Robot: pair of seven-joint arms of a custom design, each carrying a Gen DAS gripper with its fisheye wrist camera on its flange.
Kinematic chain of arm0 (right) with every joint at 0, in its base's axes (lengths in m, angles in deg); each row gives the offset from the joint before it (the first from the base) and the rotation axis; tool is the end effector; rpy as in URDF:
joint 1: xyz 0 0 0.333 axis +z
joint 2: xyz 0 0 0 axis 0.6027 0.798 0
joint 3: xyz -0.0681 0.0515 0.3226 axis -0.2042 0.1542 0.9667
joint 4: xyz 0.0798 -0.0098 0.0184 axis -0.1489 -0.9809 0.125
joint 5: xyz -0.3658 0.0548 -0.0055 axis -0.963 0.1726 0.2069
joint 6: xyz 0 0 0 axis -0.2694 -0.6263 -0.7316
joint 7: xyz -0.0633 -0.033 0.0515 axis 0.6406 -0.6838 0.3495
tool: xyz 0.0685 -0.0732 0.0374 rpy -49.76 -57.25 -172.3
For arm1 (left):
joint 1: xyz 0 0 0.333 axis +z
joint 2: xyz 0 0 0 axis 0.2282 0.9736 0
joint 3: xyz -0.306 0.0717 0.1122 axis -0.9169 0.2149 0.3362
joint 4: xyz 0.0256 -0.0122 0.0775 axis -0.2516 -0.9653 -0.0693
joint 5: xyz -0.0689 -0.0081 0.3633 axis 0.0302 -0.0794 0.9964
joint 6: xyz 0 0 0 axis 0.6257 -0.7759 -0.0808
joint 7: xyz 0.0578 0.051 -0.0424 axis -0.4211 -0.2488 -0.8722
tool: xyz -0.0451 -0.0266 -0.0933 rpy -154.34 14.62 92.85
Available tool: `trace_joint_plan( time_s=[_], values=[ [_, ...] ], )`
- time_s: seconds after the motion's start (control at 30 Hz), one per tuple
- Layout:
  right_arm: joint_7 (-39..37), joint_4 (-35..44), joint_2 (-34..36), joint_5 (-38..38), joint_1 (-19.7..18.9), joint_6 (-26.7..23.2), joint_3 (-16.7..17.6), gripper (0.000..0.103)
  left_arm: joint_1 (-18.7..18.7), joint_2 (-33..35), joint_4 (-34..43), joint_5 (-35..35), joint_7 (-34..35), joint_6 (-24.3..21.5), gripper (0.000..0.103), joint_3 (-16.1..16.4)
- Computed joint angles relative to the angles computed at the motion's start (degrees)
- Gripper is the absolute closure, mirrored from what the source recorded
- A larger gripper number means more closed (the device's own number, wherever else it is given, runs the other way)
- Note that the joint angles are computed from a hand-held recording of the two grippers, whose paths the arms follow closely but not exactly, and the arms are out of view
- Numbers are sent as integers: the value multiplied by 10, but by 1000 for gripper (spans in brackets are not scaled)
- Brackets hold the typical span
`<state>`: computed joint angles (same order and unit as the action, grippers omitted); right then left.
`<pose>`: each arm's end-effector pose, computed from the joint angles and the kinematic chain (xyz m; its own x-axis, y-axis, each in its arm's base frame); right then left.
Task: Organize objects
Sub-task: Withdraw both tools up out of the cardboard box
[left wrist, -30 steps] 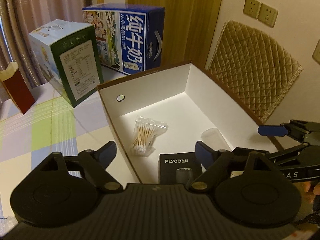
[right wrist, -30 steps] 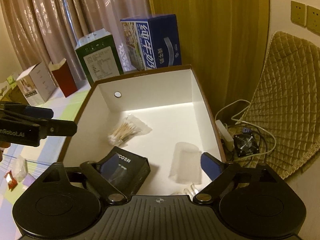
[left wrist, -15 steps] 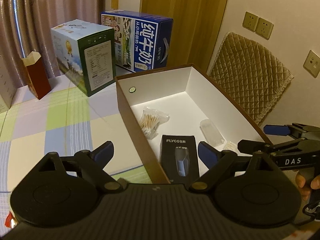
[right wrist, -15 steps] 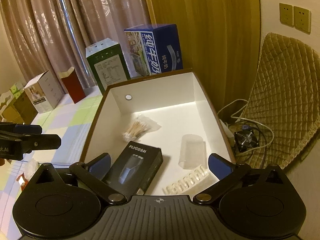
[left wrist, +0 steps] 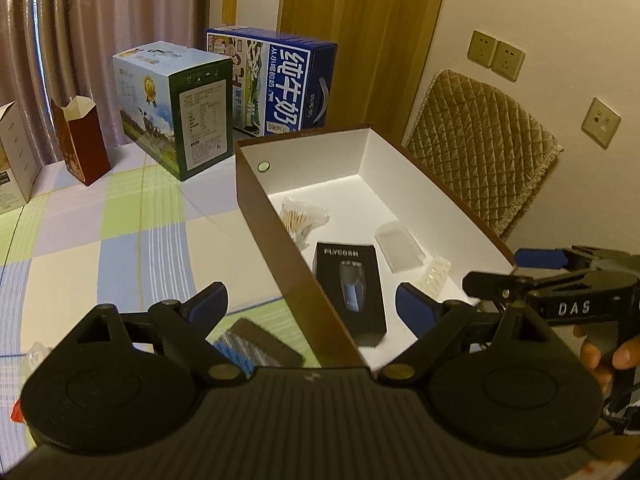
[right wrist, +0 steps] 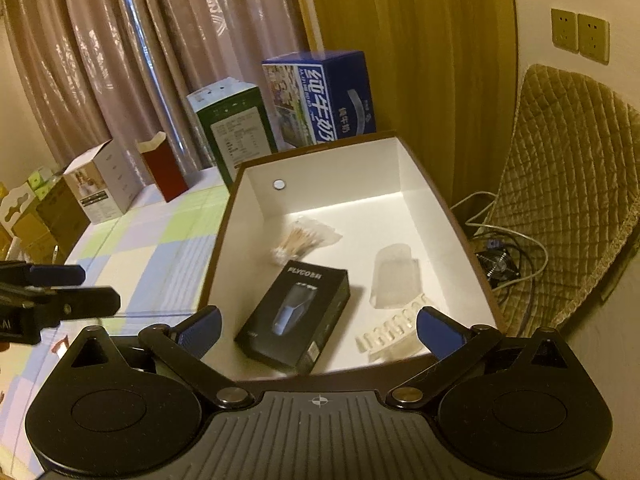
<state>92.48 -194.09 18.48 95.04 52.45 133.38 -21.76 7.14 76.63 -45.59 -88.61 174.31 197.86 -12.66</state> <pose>0.5285 0.1588 0.4574 0.1843 -0.9603 -0.2094 -0.6919 0.0246 -0.7216 0.5606 -0.1915 0.4890 -0.4688 -0.8755 0.1173 -0.6589 0.2581 -0.7066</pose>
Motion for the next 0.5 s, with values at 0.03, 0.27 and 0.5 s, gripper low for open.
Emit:
trace_joint_plan(
  time_s=[0.03,0.27,0.5],
  values=[
    [1,-5,-4,3,2,2,2,2,2,-5,-8,-5,5,0,14,-1],
    [42,-37,-23,-18,31,1,-1,2,-6,-50,-66,-33,32,-8,15,30],
    [93,-53,-26,-52,51,-11,-1,2,-22,-81,-116,-55,52,-17,15,68]
  ],
)
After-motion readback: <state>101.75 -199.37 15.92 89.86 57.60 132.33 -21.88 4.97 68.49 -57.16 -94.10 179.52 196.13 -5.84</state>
